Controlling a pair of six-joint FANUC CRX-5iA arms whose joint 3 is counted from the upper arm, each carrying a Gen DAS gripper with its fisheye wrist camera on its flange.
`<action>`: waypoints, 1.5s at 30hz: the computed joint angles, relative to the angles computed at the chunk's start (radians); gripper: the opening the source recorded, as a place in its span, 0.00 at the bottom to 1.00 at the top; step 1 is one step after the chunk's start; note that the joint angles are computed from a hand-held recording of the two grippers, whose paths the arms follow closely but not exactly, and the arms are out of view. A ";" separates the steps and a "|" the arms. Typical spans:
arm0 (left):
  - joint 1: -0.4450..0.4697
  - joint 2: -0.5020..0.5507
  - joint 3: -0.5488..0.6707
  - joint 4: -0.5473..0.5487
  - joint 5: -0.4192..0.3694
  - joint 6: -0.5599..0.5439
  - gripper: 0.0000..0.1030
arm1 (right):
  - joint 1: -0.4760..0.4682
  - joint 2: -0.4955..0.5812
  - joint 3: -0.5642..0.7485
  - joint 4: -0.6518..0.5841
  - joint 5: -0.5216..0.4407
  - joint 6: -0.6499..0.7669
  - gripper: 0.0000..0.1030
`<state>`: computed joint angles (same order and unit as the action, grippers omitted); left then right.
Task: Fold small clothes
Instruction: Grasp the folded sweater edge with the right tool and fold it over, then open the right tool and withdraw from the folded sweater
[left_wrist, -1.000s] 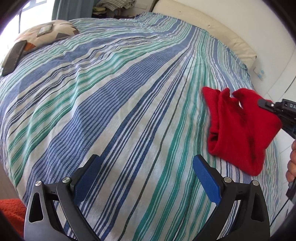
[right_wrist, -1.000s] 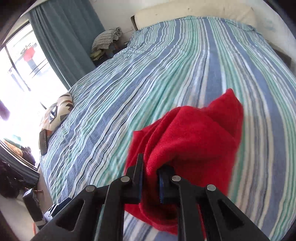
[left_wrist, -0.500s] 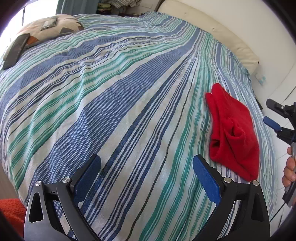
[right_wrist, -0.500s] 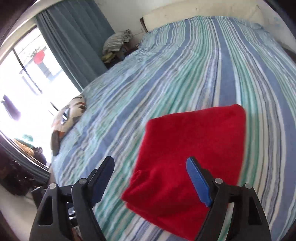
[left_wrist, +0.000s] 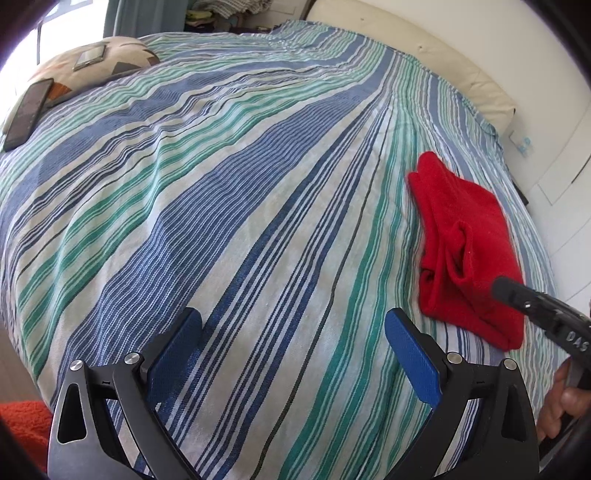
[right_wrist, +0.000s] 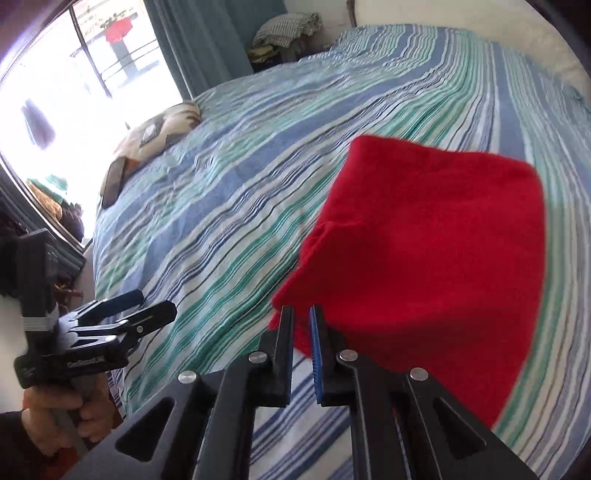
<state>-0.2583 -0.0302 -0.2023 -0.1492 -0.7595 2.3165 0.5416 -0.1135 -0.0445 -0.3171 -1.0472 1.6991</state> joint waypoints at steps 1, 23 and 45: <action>0.003 0.000 -0.003 0.008 0.005 -0.003 0.96 | -0.025 -0.025 -0.007 0.012 0.009 -0.016 0.11; 0.027 0.367 0.330 0.386 0.005 -0.553 0.98 | -0.437 0.076 0.102 -0.303 -0.018 -0.033 0.81; -0.100 0.508 0.684 0.291 -0.149 -0.524 0.65 | -0.323 0.099 0.187 -0.079 0.119 -0.179 0.44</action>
<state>-0.3579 0.4779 0.4819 0.1418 -0.9089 1.7922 0.2189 -0.0145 0.1429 -0.3958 -0.9279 1.5200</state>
